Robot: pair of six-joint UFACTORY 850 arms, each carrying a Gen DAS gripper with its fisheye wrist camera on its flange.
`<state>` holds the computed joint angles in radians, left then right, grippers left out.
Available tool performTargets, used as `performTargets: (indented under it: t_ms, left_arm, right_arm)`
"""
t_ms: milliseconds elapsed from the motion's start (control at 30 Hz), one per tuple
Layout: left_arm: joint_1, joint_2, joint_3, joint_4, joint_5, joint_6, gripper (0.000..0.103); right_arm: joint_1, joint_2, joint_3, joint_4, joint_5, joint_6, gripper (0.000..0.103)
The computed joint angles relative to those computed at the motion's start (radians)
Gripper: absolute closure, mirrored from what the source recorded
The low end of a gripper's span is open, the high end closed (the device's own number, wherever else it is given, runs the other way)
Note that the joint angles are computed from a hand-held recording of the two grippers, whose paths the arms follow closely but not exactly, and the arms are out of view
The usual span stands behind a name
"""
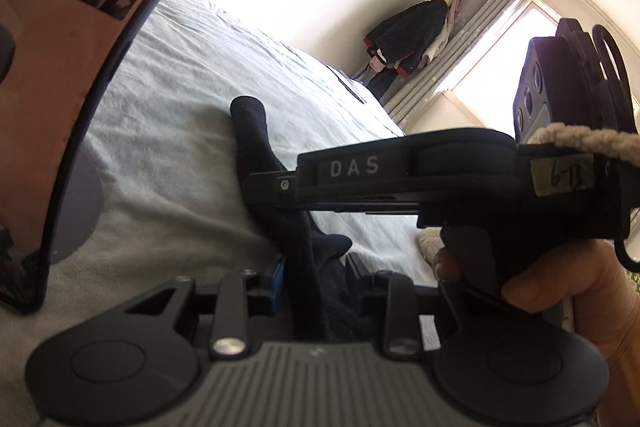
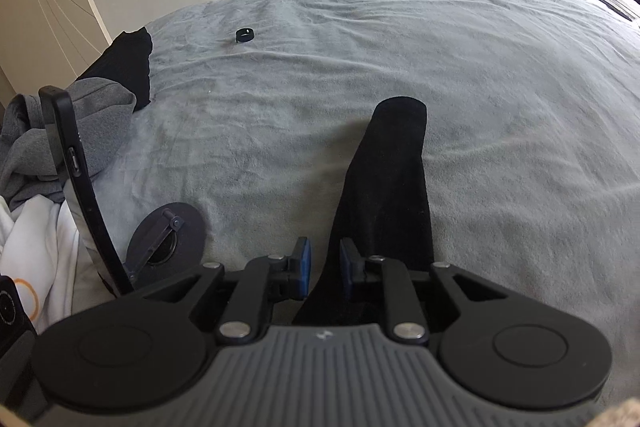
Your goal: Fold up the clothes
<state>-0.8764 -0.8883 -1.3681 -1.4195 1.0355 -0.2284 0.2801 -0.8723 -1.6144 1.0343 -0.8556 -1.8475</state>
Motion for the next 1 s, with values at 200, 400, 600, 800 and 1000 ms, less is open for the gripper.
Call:
performTargets:
  t_ms: [200, 400, 600, 800, 1000]
  left_arm:
    - [-0.011, 0.005, 0.005, -0.036, 0.022, 0.021, 0.072]
    - [-0.018, 0.000, -0.009, -0.080, 0.024, 0.042, 0.070]
    - [-0.029, -0.007, -0.019, -0.103, 0.066, 0.046, 0.062]
    - [-0.030, -0.003, -0.015, -0.124, 0.065, 0.040, 0.060]
    - [-0.028, -0.009, -0.023, -0.148, 0.053, 0.039, 0.060]
  right_arm:
    - [0.013, 0.015, 0.038, 0.031, 0.114, -0.092, 0.070]
    - [0.010, 0.028, 0.072, 0.128, 0.150, -0.215, 0.095]
    - [-0.038, -0.022, -0.024, 0.142, -0.165, -0.074, 0.095]
    - [-0.020, -0.043, -0.062, 0.070, -0.246, 0.029, 0.084]
    - [-0.026, -0.036, -0.039, 0.187, -0.130, -0.006, 0.062]
